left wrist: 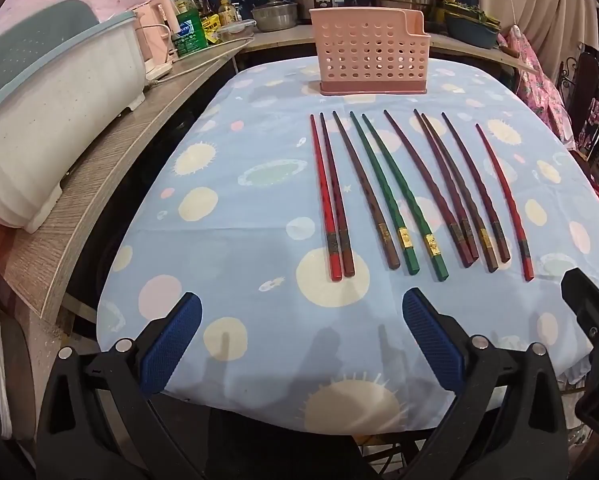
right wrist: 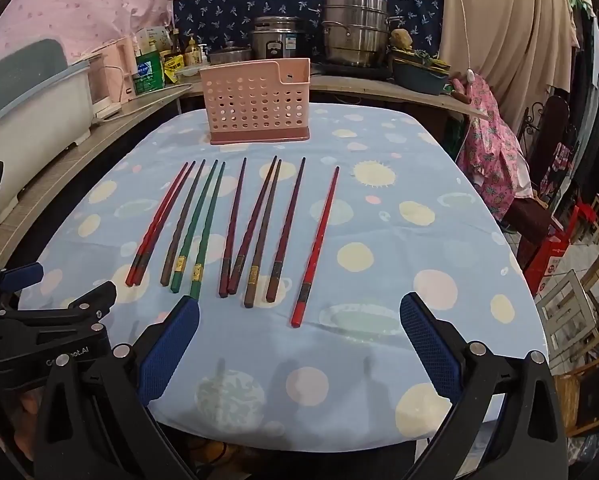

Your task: Organize utensils

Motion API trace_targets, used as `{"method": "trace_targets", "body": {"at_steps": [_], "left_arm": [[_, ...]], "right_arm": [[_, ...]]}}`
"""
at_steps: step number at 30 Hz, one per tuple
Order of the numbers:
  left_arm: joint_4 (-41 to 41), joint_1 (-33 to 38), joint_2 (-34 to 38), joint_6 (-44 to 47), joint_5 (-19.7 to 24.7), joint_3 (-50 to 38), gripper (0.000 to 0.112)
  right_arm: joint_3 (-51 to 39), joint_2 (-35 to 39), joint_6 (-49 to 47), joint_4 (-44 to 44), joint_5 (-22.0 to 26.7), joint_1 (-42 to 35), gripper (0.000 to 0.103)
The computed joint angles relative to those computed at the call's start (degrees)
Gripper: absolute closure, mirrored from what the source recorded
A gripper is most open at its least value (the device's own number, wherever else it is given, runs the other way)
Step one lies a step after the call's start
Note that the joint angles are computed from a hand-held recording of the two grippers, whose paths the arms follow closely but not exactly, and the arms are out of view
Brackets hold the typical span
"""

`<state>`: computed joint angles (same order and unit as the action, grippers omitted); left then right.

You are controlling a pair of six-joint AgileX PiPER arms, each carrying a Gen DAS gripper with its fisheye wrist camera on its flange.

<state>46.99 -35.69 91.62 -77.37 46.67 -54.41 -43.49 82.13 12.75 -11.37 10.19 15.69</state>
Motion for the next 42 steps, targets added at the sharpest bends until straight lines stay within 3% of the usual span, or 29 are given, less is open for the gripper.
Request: {"method": "trace_targets", "body": {"at_steps": [13, 42], "left_arm": [[1.23, -1.99, -0.63, -2.16, 0.86, 0.67, 0.016], [1.95, -3.65, -1.18, -3.77, 1.64, 1.52, 0.016]], "right_arm": [[1.72, -1.81, 3.69, -3.23, -1.05, 0.16, 0.007], [2.1, -1.97, 2.51, -1.99, -1.26, 0.12, 0.007]]}}
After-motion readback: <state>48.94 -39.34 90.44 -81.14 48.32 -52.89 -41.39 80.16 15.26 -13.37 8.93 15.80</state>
